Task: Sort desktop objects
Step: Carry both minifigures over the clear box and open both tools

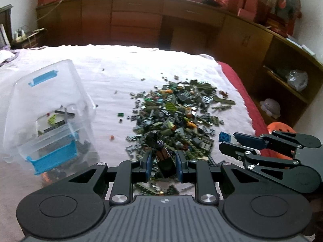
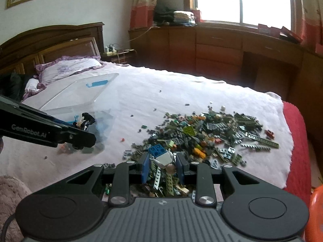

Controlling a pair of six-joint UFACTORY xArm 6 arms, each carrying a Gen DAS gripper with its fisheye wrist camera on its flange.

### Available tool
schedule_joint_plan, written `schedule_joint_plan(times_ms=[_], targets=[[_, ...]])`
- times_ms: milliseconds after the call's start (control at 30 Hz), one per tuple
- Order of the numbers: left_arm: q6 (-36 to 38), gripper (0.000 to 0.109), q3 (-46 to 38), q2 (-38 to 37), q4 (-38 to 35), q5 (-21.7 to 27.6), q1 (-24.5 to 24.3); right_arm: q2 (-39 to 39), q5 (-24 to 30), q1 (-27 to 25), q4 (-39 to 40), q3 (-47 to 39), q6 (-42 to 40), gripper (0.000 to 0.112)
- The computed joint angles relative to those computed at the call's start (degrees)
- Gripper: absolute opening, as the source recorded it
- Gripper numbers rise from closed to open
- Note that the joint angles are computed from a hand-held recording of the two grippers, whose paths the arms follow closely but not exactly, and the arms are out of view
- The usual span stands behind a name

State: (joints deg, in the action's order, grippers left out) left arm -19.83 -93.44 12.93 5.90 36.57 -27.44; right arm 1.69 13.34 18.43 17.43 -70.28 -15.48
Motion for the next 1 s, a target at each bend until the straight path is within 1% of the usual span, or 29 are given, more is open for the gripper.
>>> schedule_joint_plan(times_ms=[367,667,867,1000], targets=[[-1.0,0.025,-1.4,0.5,2.3,-0.2,2.3,5.5,2.9,2.2,1.8,-9.3,-3.9,0.03],[-2.1,0.025,-0.3,-0.4,3.5,-0.9,4.2,10.2,5.5,4.2,2.9,-17.3,-7.1,0.03],[-5.8,0.025,1.2,-1.8,6.8,-2.1,6.4,14.7,8.0,5.4,2.8,-24.0,-7.7,0.03],[-7.6,0.025,1.0,-2.0,8.6,-1.3,8.1,18.5,9.2,6.4,3.0,-29.4,-8.0,0.03]])
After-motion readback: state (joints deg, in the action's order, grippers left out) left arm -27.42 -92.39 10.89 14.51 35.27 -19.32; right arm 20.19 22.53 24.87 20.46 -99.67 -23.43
